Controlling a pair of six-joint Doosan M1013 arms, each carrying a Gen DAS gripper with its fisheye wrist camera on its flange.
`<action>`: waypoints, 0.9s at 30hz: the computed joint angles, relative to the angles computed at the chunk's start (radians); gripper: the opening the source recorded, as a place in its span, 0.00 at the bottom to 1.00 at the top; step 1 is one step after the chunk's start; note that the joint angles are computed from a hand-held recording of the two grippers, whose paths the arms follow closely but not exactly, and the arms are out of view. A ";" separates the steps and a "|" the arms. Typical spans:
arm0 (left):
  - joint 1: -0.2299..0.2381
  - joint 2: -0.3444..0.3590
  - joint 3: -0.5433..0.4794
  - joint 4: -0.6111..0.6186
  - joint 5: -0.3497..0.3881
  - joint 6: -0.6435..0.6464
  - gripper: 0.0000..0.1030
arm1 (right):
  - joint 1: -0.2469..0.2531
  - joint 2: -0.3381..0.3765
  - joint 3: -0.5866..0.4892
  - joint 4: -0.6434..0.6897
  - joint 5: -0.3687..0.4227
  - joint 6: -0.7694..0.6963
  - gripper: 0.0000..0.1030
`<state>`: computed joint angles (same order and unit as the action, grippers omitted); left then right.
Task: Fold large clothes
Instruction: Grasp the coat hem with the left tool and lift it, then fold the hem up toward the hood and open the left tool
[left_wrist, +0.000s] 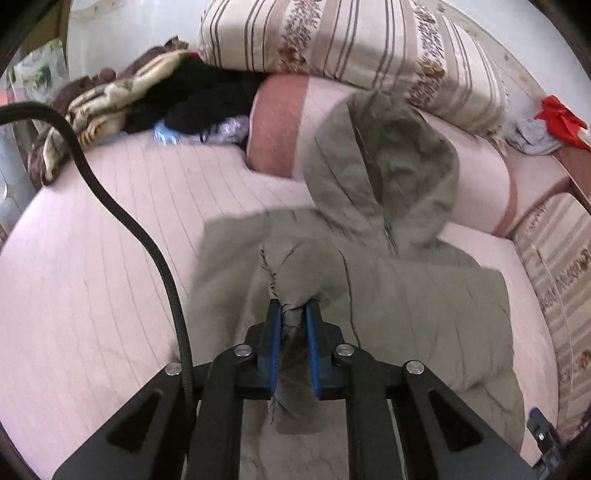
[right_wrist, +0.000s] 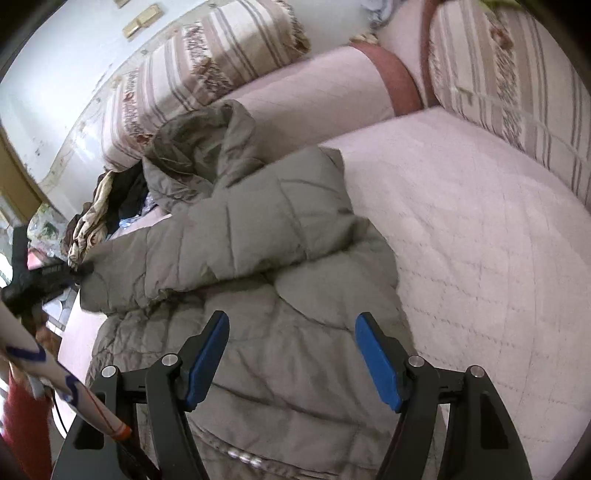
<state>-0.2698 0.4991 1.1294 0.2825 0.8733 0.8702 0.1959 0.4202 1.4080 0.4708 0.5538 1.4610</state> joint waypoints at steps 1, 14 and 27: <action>0.002 0.010 -0.019 0.014 0.015 0.000 0.11 | 0.005 0.004 -0.013 -0.017 0.004 0.004 0.74; 0.014 0.159 -0.165 0.128 0.206 -0.021 0.02 | 0.098 0.294 -0.487 -0.385 0.289 0.251 0.74; 0.014 -0.018 0.092 0.177 0.031 -0.080 0.34 | 0.090 0.220 -0.385 -0.312 0.269 0.195 0.78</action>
<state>-0.2561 0.4815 1.2212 0.4593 0.9042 0.7903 0.2854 0.6401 1.0232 0.1584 0.8226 1.6561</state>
